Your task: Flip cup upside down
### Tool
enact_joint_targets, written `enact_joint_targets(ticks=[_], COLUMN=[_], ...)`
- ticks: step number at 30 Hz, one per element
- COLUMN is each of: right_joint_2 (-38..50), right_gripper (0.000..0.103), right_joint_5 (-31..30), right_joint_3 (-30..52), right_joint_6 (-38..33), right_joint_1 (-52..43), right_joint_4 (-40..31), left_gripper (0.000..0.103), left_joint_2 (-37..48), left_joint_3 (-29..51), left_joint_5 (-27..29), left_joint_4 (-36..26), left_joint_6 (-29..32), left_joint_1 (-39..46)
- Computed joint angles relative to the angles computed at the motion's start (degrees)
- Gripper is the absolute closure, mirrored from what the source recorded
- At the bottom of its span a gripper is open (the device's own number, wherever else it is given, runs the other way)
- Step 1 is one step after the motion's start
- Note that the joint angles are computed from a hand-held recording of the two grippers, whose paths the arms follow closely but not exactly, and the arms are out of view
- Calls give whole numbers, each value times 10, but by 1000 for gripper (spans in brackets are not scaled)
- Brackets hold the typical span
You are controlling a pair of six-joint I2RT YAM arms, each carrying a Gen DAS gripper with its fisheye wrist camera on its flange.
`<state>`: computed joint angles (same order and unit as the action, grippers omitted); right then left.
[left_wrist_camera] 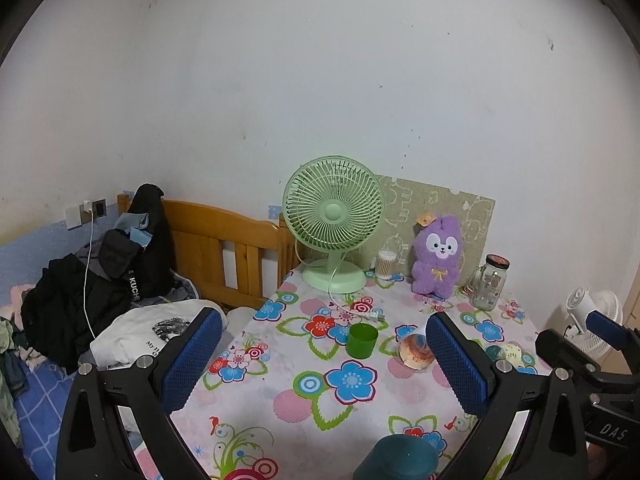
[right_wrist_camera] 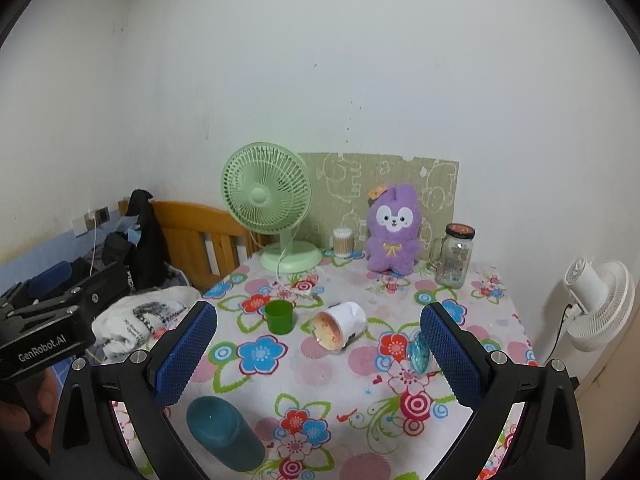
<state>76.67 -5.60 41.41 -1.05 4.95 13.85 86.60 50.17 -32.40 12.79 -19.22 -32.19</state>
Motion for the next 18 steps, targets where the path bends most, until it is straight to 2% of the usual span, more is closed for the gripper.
enact_joint_targets(ticks=[10, 18], right_joint_2=[7, 3], right_gripper=[0, 0], right_joint_5=[25, 16], right_joint_3=[3, 4], right_joint_6=[-7, -4], right_joint_1=[10, 7], right_joint_4=[6, 3], left_gripper=[0, 0], left_joint_2=[8, 9], left_joint_3=[6, 8], left_joint_5=[6, 7], left_joint_4=[1, -2], left_joint_6=[2, 1], left_joint_1=[1, 0])
